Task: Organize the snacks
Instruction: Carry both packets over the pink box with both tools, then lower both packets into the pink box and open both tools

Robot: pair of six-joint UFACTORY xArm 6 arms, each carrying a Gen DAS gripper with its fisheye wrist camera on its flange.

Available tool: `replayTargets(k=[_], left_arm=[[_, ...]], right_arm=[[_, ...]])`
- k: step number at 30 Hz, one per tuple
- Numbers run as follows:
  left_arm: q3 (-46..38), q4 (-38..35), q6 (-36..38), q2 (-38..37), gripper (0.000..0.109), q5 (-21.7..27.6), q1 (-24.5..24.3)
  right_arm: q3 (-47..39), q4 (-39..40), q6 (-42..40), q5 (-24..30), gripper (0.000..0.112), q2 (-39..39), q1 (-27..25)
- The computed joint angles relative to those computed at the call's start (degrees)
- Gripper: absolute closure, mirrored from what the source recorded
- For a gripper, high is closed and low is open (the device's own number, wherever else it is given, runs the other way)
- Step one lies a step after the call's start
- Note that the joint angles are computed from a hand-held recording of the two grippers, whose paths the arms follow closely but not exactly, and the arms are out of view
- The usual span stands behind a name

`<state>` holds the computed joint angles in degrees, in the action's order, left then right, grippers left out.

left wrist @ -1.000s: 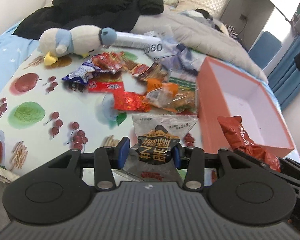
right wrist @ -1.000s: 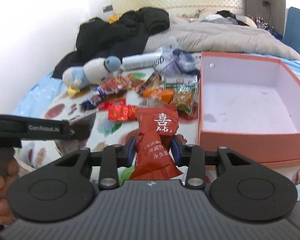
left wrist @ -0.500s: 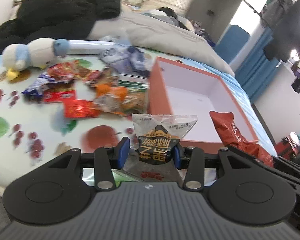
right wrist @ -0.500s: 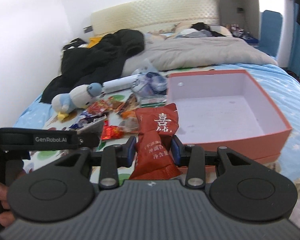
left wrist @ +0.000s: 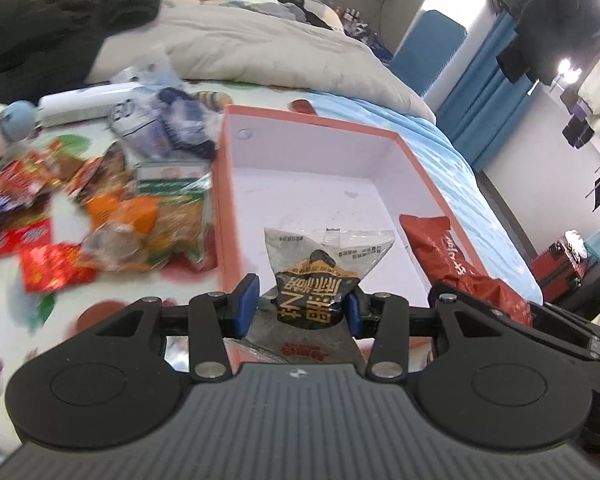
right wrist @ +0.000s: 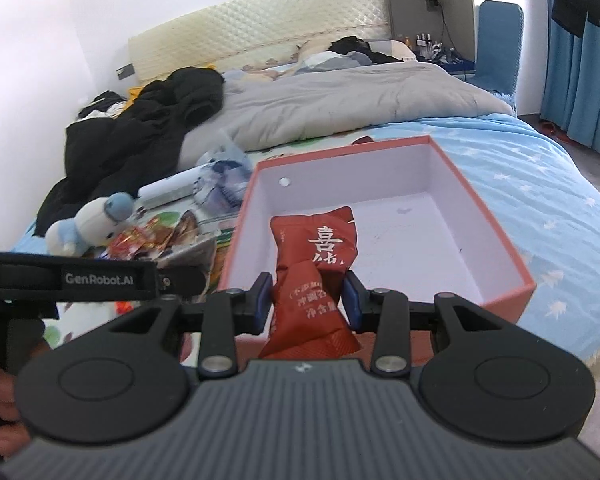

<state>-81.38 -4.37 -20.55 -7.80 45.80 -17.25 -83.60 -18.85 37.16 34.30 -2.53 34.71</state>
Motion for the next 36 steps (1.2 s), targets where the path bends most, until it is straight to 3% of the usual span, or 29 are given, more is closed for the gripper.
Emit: replayTargets(k=[9,17,20,24,28,36], left_arm=[[-17.29,0.22,2.24,17.36,0.059,4.75,-0.44],[-23.57,1.07,1.95,23.85,0.058,8.35,-1.04],[-22.8,1.09,1.98,23.31,0.048,7.87,-1.29],[-21.09,2.03,1.53,21.4,0.047,6.4,-1.8],[-17.79,2.81,0.79,17.75,0.047,4.99,-2.03],[-7.11,3.7,0.74,5.89,0.047,1.82,-2.03]], right_arm=[[-7.23,10.75,-11.9,-1.68,0.072,9.89,-6.23],[-10.96,22.23,-20.05,-0.11,0.071,15.95,-8.61],[-11.21,24.41,-20.4,0.68,0.07,16.68,-9.06],[-11.57,22.8,-19.62,3.0,0.065,16.53,-9.06],[-8.92,22.42,-18.44,2.03,0.047,13.77,-8.76],[-2.62,17.47,-13.17,-1.25,0.047,6.5,-6.53]])
